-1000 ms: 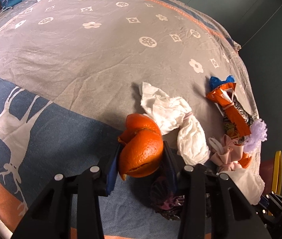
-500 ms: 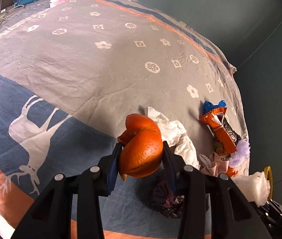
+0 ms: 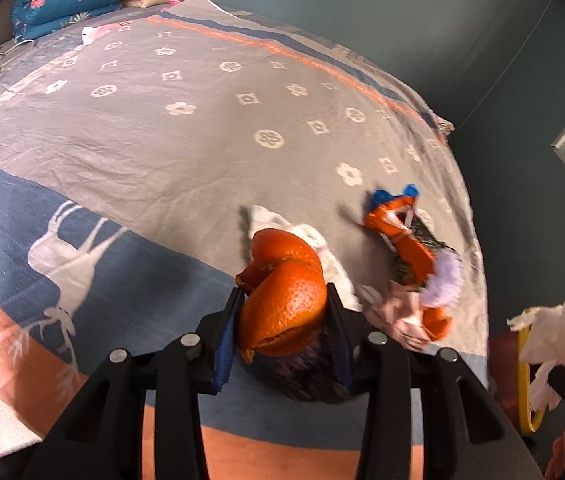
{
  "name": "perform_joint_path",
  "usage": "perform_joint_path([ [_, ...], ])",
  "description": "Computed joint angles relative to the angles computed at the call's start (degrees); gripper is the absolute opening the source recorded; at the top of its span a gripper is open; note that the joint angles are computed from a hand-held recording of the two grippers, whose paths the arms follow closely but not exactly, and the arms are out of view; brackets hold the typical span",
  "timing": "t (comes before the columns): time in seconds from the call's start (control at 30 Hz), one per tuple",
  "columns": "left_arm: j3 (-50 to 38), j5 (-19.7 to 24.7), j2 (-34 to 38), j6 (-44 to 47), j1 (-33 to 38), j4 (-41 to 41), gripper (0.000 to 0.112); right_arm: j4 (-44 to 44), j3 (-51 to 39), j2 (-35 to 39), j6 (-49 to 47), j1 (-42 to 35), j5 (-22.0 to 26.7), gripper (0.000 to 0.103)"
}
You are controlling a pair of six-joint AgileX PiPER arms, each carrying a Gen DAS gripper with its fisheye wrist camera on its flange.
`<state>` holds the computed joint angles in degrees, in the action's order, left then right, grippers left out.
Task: Collect trash
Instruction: 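Lift the tissue and orange peel and carry both over the bin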
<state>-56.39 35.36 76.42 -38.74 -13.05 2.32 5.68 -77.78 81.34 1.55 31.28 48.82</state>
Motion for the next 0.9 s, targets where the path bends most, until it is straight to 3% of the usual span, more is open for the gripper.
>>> perform_joint_path([
  [0.4,-14.55,10.60,1.67,-11.38,-16.17,10.49,0.038,5.56,1.38,-9.99,-7.16,-11.98,3.95,0.015],
  [0.9,-38.76,18.46,16.19,-10.61,-30.15,12.14,0.038,17.31,-3.11,-14.48,-21.84,-35.13,13.59,0.015],
])
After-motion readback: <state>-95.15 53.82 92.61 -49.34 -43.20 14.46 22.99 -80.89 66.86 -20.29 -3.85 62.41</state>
